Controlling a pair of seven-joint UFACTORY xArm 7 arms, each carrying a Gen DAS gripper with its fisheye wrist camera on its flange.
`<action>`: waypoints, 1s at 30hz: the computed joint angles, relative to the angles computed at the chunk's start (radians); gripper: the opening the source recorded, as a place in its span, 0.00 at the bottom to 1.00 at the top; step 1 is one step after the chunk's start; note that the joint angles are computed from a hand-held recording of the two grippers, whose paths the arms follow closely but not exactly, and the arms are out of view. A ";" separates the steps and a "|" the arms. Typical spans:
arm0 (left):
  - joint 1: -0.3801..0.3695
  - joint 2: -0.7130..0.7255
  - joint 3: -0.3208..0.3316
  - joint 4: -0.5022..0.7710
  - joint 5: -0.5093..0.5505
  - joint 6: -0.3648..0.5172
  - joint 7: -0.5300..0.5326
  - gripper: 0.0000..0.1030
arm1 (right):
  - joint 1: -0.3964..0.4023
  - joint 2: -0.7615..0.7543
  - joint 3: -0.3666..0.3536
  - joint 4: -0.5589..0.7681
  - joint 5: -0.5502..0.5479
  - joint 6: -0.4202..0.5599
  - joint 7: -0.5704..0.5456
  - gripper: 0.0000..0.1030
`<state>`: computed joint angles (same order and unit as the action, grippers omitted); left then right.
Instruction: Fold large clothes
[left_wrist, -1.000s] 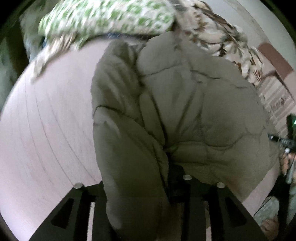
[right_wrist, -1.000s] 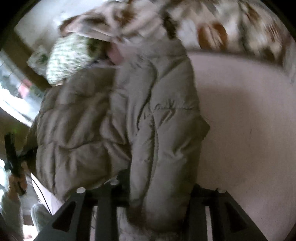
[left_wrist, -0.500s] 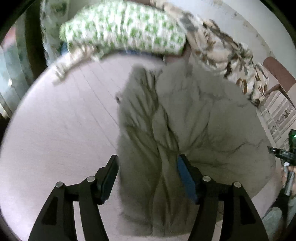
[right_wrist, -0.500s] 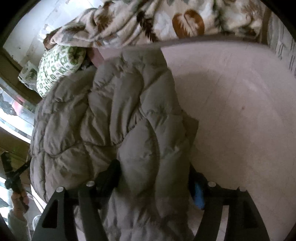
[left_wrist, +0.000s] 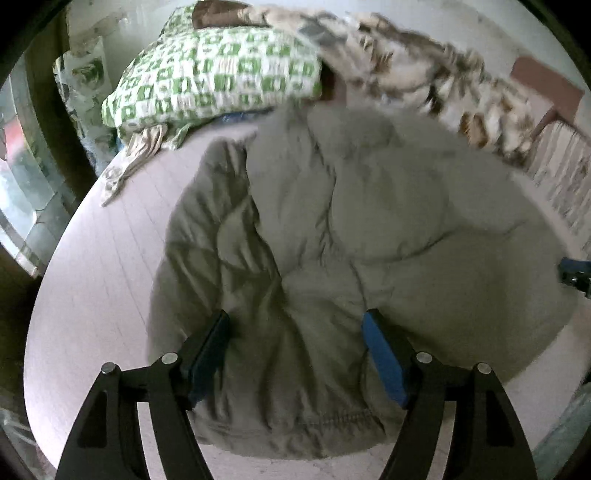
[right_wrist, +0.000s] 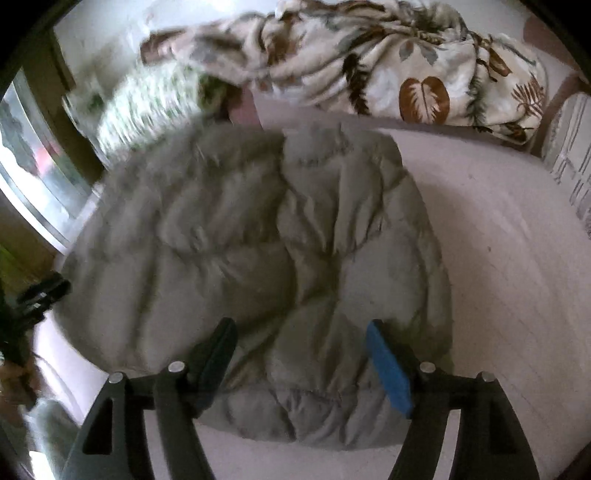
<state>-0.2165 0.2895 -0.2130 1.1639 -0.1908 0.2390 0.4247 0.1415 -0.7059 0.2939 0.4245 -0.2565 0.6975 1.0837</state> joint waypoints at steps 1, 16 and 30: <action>-0.024 0.006 0.022 -0.016 0.044 -0.043 -0.041 0.78 | -0.014 0.032 0.015 0.005 -0.013 -0.005 0.012 0.75; -0.030 -0.094 0.029 -0.149 0.118 -0.146 -0.220 0.80 | -0.016 0.042 0.087 0.018 -0.176 0.035 0.277 0.92; -0.055 -0.336 -0.019 -0.348 -0.432 -0.202 0.257 0.83 | 0.114 0.047 0.229 0.129 -0.183 0.209 0.399 1.00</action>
<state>-0.2719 -0.0468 -0.2316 0.8162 -0.6233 0.0370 0.6815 0.2551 -0.6587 0.5229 0.5532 -0.4395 0.9069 1.4823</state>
